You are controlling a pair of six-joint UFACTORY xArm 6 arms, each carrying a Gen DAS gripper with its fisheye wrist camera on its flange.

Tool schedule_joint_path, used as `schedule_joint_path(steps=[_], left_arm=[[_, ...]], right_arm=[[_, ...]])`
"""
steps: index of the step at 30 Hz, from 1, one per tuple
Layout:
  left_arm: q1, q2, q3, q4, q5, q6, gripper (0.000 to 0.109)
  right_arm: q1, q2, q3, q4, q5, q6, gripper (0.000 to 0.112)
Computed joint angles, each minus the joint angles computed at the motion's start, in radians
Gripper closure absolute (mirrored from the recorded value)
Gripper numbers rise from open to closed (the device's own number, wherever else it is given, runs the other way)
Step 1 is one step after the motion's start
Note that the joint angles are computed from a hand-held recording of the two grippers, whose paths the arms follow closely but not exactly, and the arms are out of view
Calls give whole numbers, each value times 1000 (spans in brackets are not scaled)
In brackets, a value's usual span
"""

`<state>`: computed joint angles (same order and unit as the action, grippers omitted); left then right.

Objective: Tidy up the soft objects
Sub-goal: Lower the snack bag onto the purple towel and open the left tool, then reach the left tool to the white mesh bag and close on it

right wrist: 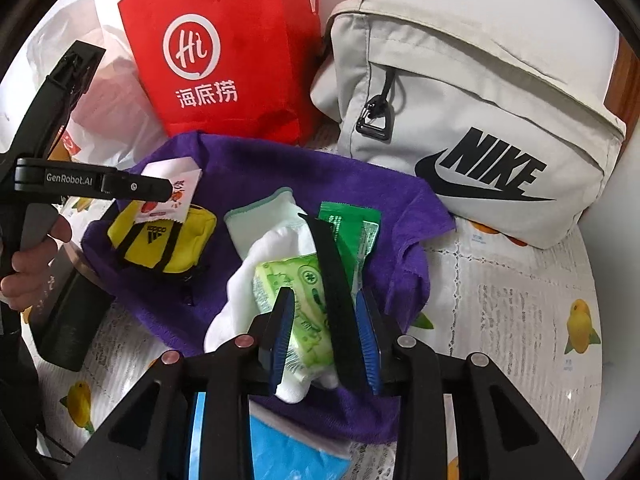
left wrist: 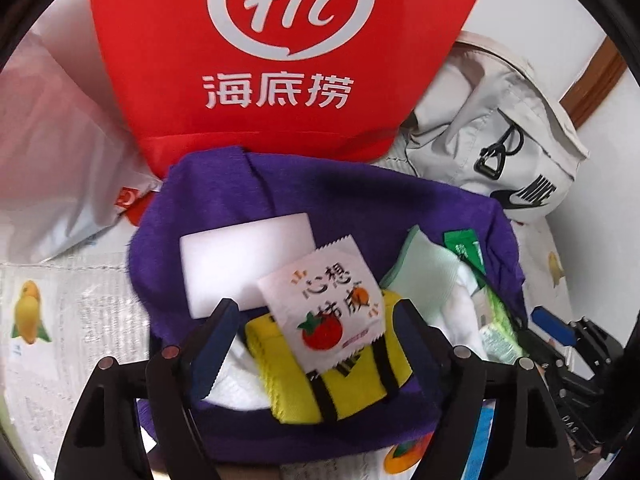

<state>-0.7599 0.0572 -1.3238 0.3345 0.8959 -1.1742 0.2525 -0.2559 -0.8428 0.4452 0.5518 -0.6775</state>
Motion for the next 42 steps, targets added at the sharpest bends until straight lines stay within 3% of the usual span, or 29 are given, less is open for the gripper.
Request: schedule_joint_path(steps=[7,13,17,20,27,36,42], left_arm=[[-79,-79,14,109,117,-86,31],[-194,-204,99,221,145,-225,31],[-276,-259,133,205,190,-296,31],[-360,-275,130,226,271,-357,31],[-501,-289,168,217,309,-500,31],[-581,-233,266,125,149,-591,31],[-595,-181,315,104,2,-600,30]], right_arm=[[1,-110,62,17,34,8,80],[-4,-283,149,28,102,27,80],[-16,-440,226,35,175,33,72],[-27,-563,290,33,226,44,70],[-109,-785,388,85,458,32,70],[-185,-1073,543,37,620,26,68],[-321,-1170,592,76,731,-27,67]])
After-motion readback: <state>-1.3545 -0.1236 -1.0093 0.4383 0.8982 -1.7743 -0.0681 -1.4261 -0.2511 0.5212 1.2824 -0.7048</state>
